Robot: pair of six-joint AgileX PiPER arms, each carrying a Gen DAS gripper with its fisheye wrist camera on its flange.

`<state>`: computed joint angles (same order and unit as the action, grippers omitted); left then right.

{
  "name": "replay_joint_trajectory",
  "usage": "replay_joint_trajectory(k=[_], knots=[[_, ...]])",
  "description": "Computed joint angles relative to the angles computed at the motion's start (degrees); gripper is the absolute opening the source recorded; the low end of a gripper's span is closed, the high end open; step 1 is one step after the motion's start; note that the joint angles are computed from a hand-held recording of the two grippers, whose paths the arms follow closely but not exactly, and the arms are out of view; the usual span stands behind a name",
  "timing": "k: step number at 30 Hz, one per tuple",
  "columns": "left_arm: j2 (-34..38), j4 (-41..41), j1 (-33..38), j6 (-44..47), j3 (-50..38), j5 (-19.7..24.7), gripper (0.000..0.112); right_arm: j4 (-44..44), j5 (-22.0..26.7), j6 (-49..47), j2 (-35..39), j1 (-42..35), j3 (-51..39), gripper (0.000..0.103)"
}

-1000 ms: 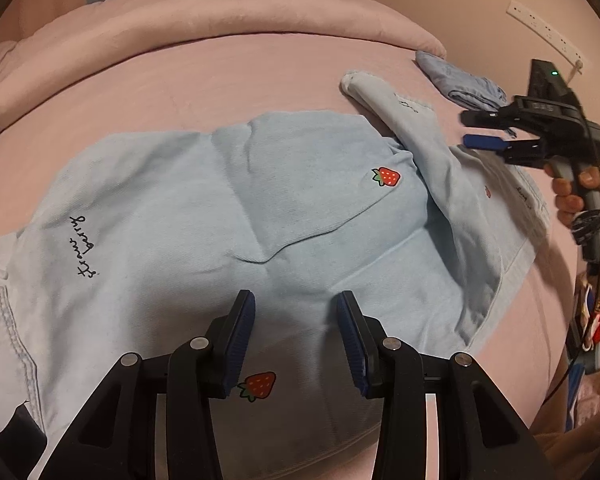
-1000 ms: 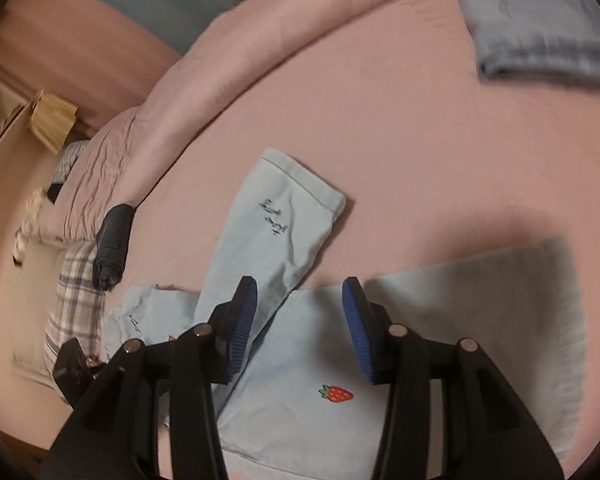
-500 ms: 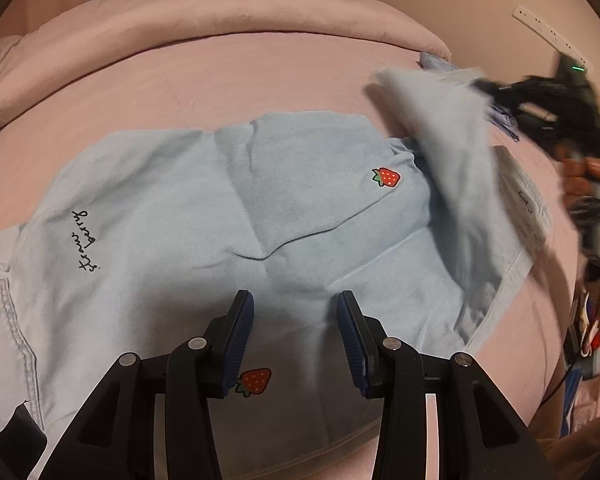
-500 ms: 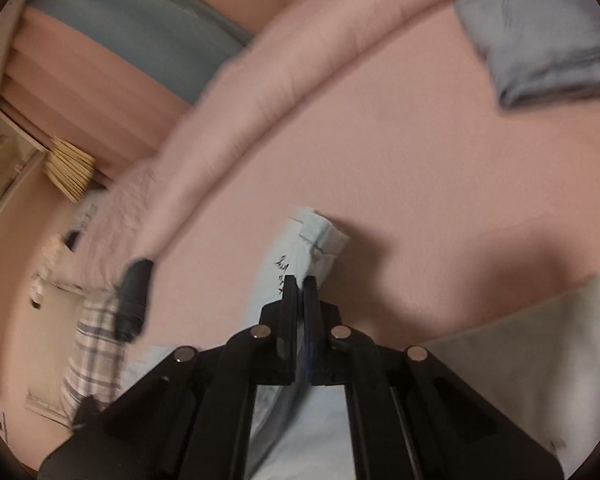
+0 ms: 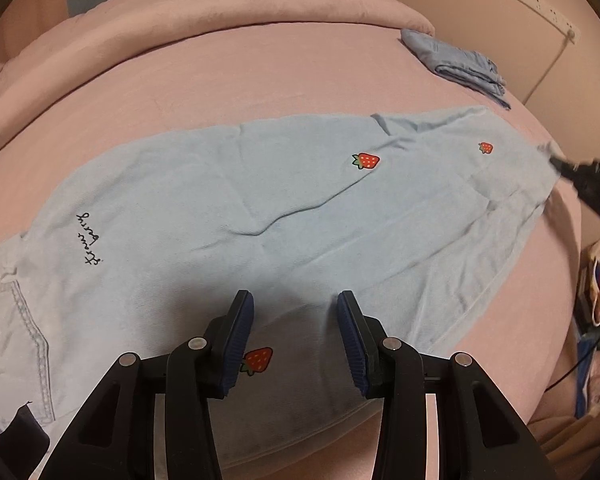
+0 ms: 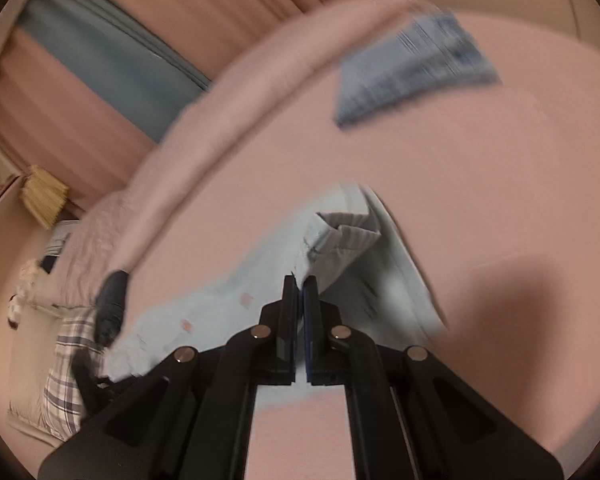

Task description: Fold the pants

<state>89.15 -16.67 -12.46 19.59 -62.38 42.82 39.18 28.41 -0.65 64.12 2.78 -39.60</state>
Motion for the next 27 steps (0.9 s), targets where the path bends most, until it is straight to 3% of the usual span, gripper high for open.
replay_joint_trajectory(k=[3,8,14,16,22,27], knots=[[0.1,-1.0,0.7,1.1,-0.2,0.8,0.042,-2.0,-4.9,5.7,2.3,5.1,3.3,0.004],[0.3,1.3,-0.6,-2.1,-1.0,1.1,0.042,-4.4,-0.3,6.6,4.4,4.6,2.7,0.007],[-0.9,-1.7,-0.5,-0.7,-3.2,4.5,0.042,5.7,0.4,-6.4,2.3,-3.3,4.1,0.009],[-0.8,-4.0,-0.8,0.7,-5.1,5.7,0.042,7.2,3.8,-9.1,3.4,-5.3,3.6,0.011],[10.8,-3.0,-9.3,-1.7,-22.7,9.8,0.042,22.3,4.2,-22.5,3.7,-9.9,7.4,0.029],[30.9,-7.1,-16.3,-2.0,-51.3,18.3,0.05,31.1,5.0,-30.2,5.2,-11.3,8.8,0.027]])
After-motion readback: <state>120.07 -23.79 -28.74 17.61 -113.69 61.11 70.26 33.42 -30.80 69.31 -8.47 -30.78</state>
